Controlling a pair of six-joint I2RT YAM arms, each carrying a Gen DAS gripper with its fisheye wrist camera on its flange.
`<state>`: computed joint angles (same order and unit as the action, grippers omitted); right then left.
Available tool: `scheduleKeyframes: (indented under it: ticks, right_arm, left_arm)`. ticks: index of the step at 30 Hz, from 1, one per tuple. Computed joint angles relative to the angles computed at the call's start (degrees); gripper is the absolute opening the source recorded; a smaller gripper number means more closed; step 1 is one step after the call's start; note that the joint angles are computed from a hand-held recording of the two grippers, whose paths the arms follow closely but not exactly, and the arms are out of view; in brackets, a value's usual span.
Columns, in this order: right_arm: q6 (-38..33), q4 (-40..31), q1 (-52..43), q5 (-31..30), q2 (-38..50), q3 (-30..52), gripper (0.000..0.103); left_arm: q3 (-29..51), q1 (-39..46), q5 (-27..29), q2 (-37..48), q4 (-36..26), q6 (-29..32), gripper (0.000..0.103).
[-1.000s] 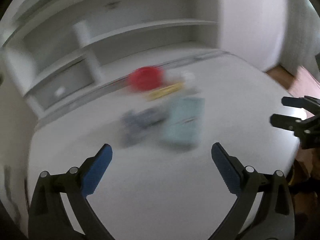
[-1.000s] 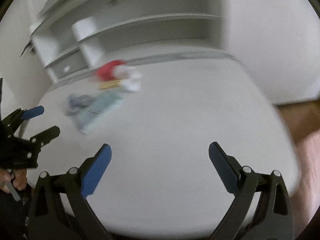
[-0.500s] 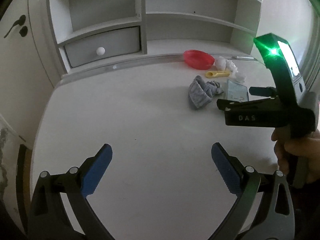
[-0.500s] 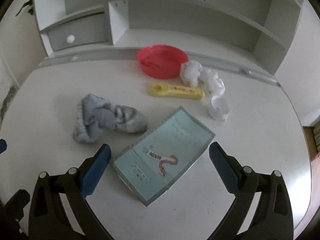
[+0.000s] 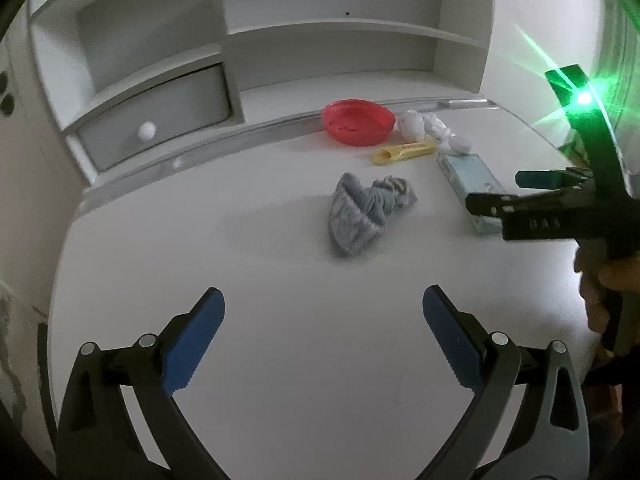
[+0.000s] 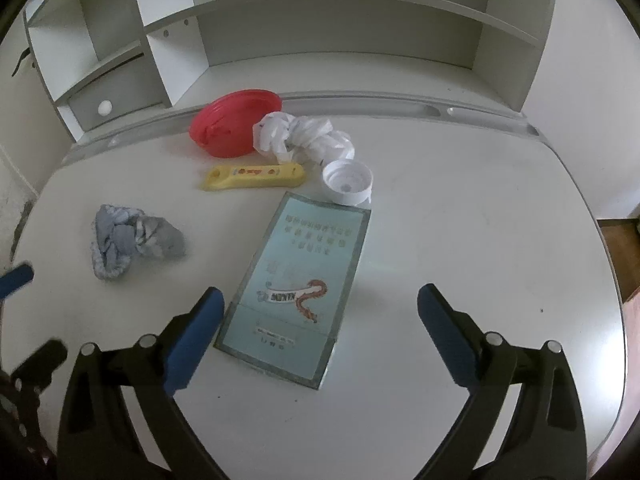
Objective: Collect trash
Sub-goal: 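Grasp the blue-green card with the right tool while the left grasps the grey sock, then carry card and sock over the bin and open both tools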
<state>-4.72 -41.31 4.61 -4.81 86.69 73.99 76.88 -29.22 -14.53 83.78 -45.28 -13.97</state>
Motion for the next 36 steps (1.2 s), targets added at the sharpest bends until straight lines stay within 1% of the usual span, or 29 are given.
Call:
scheduleKeyframes:
  ticks: [2, 4, 6, 7, 9, 11, 15, 21, 22, 23, 24, 25, 26, 29, 31, 32, 33, 35, 36]
  right_arm:
    - [-0.78, -0.29, 0.12, -0.35, 0.31, 0.16, 0.083]
    - [-1.49, 0.0, 0.32, 0.03, 0.33, -0.27, 0.079]
    - [-2.36, 0.23, 0.33, 0.02, 0.08, -0.47, 0.064]
    - [-2.99, 0.12, 0.06, -0.56, -0.47, -0.61, 0.061]
    - [-4.46, -0.45, -1.33, -2.82, -1.74, -0.85, 0.06]
    - [-5.87, -0.37, -2.49, -3.86, -4.22, -2.11, 0.06]
    - [-8.63, -2.92, -5.83, -8.24, -7.65, -3.26, 0.06]
    - [-11.56, -5.46, -13.24, -13.68, -11.65, -5.59, 0.06]
    - [-12.37, -5.95, -15.08, -14.55, -12.29, -6.0, 0.06]
    - [-13.34, -6.51, -17.17, -15.49, -12.97, -6.41, 0.06]
    - [-14.28, -7.03, -19.16, -16.39, -13.79, -6.89, 0.06]
    - [-15.21, -7.49, -21.0, -17.16, -14.5, -7.26, 0.06]
    - [-16.38, -8.09, -23.25, -18.1, -15.18, -7.51, 0.06]
    - [-21.59, -10.52, -33.77, -22.21, -16.79, -7.72, 0.06]
    - [-25.62, -12.19, -42.97, -25.62, -16.53, -7.25, 0.06]
    - [-27.25, -12.64, -46.91, -26.89, -16.0, -6.94, 0.06]
    - [-29.53, -12.86, -52.89, -28.41, -14.78, -6.39, 0.06]
    - [-32.02, -12.42, -60.18, -29.85, -12.3, -5.58, 0.06]
    - [-33.58, -12.28, -65.74, -30.87, -9.54, -4.36, 0.06]
  left_arm:
    - [2.88, 0.4, -0.14, 3.31, 0.64, 1.69, 0.096]
    - [5.87, 0.78, 0.13, 6.42, 0.23, 2.54, 0.096]
    - [8.98, 1.16, 1.03, 9.64, 0.22, 4.06, 0.096]
    - [10.27, 1.28, 0.95, 11.1, 0.54, 4.63, 0.096]
    - [12.64, 1.53, 0.6, 13.87, 0.8, 5.5, 0.096]
    - [15.27, 1.97, 0.74, 16.79, -0.34, 5.51, 0.096]
    - [16.34, 2.53, 2.49, 18.83, -0.73, 4.78, 0.096]
    - [16.05, 1.47, 1.75, 18.91, 0.25, 3.65, 0.095]
    - [15.92, 1.26, 1.97, 18.81, 0.48, 3.78, 0.085]
    - [16.16, 0.92, 1.98, 18.97, 0.28, 3.84, 0.056]
    - [16.31, 0.66, 2.91, 18.98, 0.09, 3.81, 0.046]
    - [17.26, 0.29, 3.69, 19.31, -0.9, 3.11, 0.027]
    - [18.76, -0.58, 3.22, 19.94, -2.39, 2.34, 0.026]
    - [20.61, -3.81, 3.14, 20.24, -2.79, 0.94, 0.025]
    - [24.24, -7.84, 3.06, 22.15, -3.49, 0.11, 0.025]
    - [26.86, -10.24, 3.24, 23.77, -3.92, -0.34, 0.025]
    - [28.92, -11.91, 3.42, 25.09, -4.29, -0.55, 0.025]
    - [35.02, -16.36, 3.91, 29.23, -5.13, -0.7, 0.025]
    - [39.69, -19.01, 4.05, 32.4, -5.92, -0.53, 0.025]
